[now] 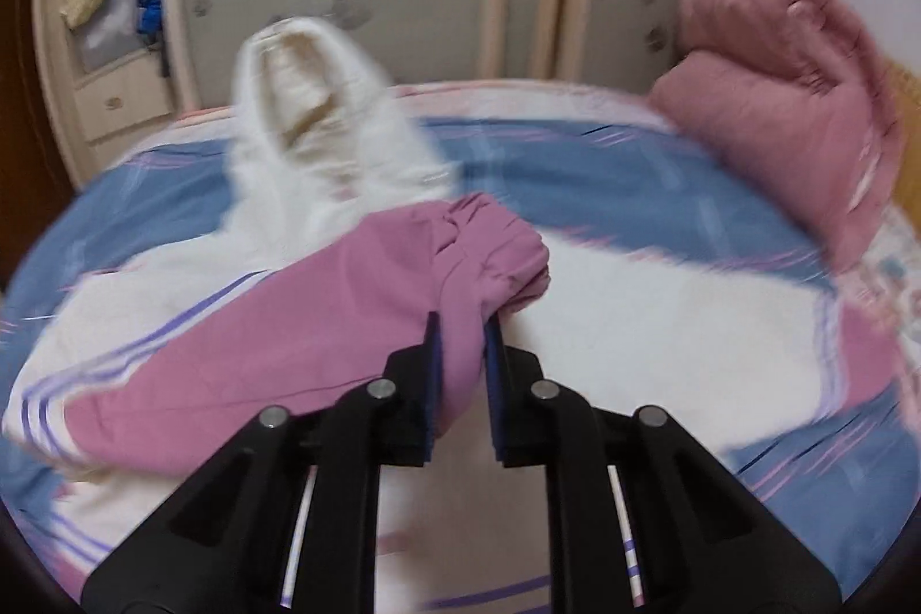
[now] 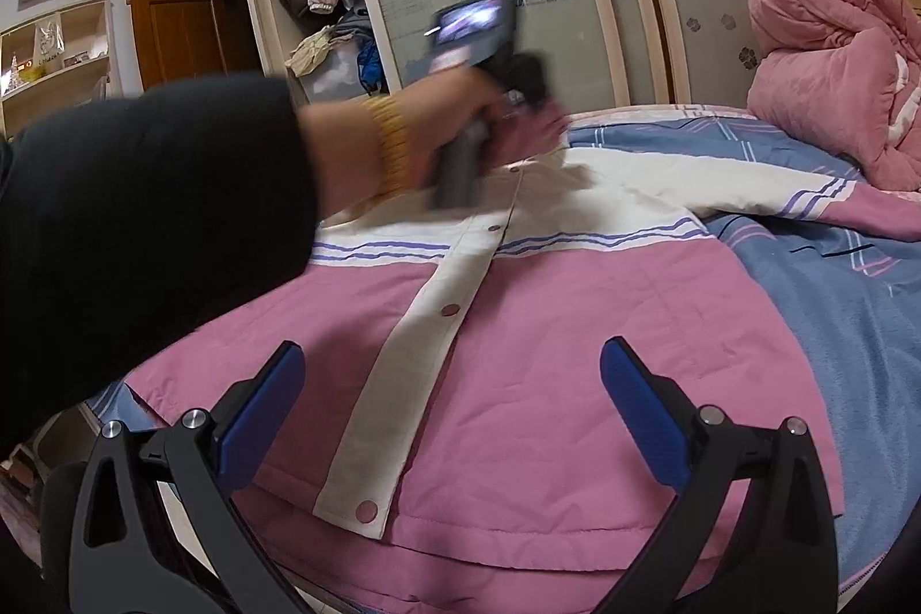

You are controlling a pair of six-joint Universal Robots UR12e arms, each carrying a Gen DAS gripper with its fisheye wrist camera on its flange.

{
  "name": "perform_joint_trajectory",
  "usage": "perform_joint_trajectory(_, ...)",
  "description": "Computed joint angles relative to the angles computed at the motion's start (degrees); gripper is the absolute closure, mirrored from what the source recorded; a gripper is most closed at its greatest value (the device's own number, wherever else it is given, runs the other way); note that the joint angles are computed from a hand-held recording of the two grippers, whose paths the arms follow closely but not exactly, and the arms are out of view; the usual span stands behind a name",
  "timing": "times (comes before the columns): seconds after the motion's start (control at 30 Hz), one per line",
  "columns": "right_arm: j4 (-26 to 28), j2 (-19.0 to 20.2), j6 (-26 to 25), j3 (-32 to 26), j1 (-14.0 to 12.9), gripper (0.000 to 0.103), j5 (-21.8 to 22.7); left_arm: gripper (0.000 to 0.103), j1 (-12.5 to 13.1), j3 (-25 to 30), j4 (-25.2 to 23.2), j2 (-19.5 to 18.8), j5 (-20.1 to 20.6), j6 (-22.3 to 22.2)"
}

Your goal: Fold large clothes

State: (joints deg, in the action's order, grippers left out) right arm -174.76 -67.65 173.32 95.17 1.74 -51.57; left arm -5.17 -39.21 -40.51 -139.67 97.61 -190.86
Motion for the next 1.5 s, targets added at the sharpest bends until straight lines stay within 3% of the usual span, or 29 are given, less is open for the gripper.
perform_joint_trajectory(0.07,0.69,0.08,-0.52,-0.18,0.11,0.001,0.20,0.088,-0.70,3.47,-1.32,-2.39,-2.84,0.09)
perform_joint_trajectory(0.1,1.08,0.12,-1.01,-0.28,0.16,0.001,0.16,0.082,-1.05,4.86,-2.51,-3.44,-3.66,0.19)
perform_joint_trajectory(0.17,1.99,0.20,-1.83,-0.53,0.21,0.001,-0.02,0.041,-1.70,6.69,-5.18,-5.21,-5.62,-0.38)
perform_joint_trajectory(0.2,2.75,0.24,-2.31,-0.69,0.19,0.001,-0.16,0.002,-1.94,6.77,-6.43,-5.54,-5.69,-0.56)
perform_joint_trajectory(0.33,5.11,0.35,-3.68,-1.15,0.06,0.001,-1.24,0.002,-1.99,3.53,-5.77,-4.43,-7.81,3.48)
perform_joint_trajectory(0.47,4.14,0.49,-2.55,-1.09,-0.18,0.001,-2.43,0.002,-0.25,-9.47,6.54,3.56,-11.14,5.13)
perform_joint_trajectory(0.57,2.72,0.71,-1.16,-1.09,-0.14,0.001,-3.82,0.002,0.85,-20.51,14.96,10.96,-10.34,6.52)
perform_joint_trajectory(0.67,0.77,0.81,0.72,-0.84,-0.08,0.001,-4.96,0.002,0.83,-35.22,25.57,20.43,-3.70,9.63)
perform_joint_trajectory(0.73,-0.83,0.66,1.40,-0.38,0.05,0.001,-6.00,0.002,0.17,-42.56,29.61,25.12,2.06,9.64)
perform_joint_trajectory(0.83,-3.58,0.22,1.21,0.91,-0.06,0.001,-6.55,0.002,-0.68,-52.86,32.71,31.81,7.75,5.34)
perform_joint_trajectory(0.97,-6.98,-0.48,0.59,2.90,0.12,0.001,-9.47,0.002,-1.86,-62.88,36.35,36.76,15.13,-1.38)
perform_joint_trajectory(1.07,-8.47,-0.79,0.45,3.88,-0.01,0.001,-10.61,0.002,-1.35,-67.49,35.63,39.09,14.59,-5.85)
perform_joint_trajectory(1.17,-9.12,-1.08,0.06,4.70,0.36,0.001,-12.79,0.002,-1.21,-68.81,34.13,39.37,16.11,-3.48)
perform_joint_trajectory(1.5,-12.74,-0.75,1.77,5.36,1.33,0.001,-17.73,0.002,-1.02,-69.54,39.58,39.25,13.08,-3.63)
